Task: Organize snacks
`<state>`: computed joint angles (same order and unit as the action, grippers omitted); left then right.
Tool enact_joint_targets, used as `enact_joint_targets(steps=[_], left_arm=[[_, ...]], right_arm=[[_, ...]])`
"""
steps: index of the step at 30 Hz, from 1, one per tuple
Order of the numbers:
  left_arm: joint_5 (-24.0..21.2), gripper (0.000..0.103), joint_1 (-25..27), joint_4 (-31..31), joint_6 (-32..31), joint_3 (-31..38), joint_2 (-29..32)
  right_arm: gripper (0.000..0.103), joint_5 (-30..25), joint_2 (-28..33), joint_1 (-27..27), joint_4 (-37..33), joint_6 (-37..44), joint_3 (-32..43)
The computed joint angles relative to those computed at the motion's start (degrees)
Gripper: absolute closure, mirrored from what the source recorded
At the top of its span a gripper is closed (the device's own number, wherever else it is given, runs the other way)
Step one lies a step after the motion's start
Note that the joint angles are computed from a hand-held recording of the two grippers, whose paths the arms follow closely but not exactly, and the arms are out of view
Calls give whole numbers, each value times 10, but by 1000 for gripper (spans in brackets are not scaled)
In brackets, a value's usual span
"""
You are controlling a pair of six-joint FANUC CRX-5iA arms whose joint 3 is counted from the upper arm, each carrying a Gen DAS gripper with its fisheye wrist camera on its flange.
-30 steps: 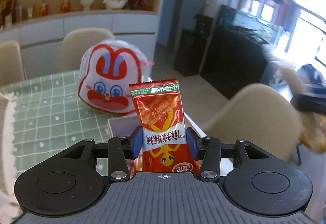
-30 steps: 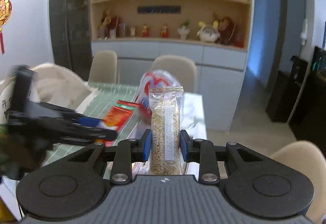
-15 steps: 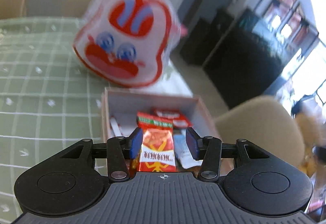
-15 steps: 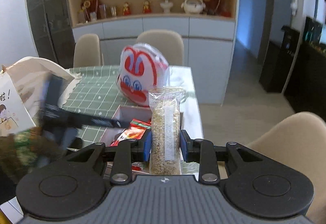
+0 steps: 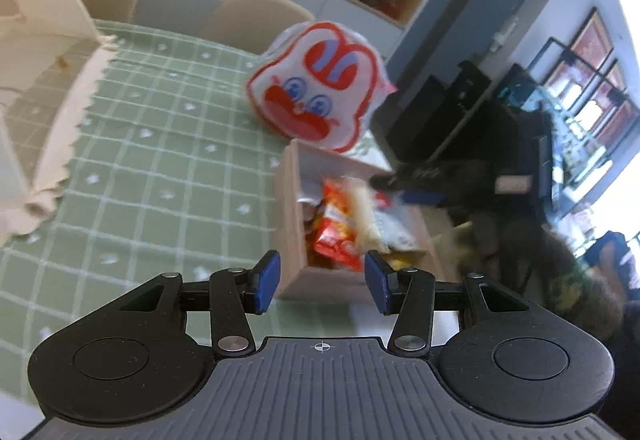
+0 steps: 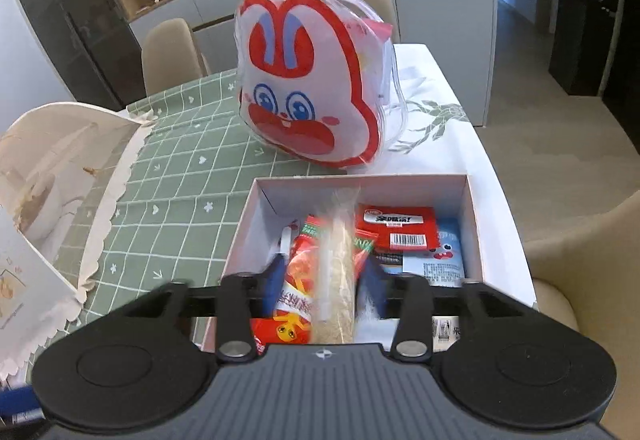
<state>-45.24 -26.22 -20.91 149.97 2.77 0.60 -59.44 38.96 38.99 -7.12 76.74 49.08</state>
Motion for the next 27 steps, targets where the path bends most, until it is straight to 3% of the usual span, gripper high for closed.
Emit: enact_joint_targets(steps=[3,7,11,12,13,14,17,23,27], left_arm=[[-30,52,-25,-34,31,9,-9],[-41,52,-56,-64,30,31,3],[-65,62,-88,-70,7,60,26],[-79,67,-99,-76,-4,73,36],[-94,81,-110,-84,-11,85,45],[-104,86,-118,-86,-18,93,50],[-114,87,-137,-89,-39,111,61],[-195,87,-184,-139,-6,175,94],[-222,87,-198,-151,0,198,104]], right_arm=[[43,73,-65,1,11,8,-92],[18,185,-196,20,75,-17,-274],[16,248,-305,47,166,-86,-434],[16,248,-322,54,191,-107,-459],[16,235,-335,58,200,-118,-474],[16,210,-343,60,183,-108,-474],[16,162,-360,57,128,-98,-470],[16,132,-377,58,115,-109,-473],[16,131,-391,72,140,-116,-490]])
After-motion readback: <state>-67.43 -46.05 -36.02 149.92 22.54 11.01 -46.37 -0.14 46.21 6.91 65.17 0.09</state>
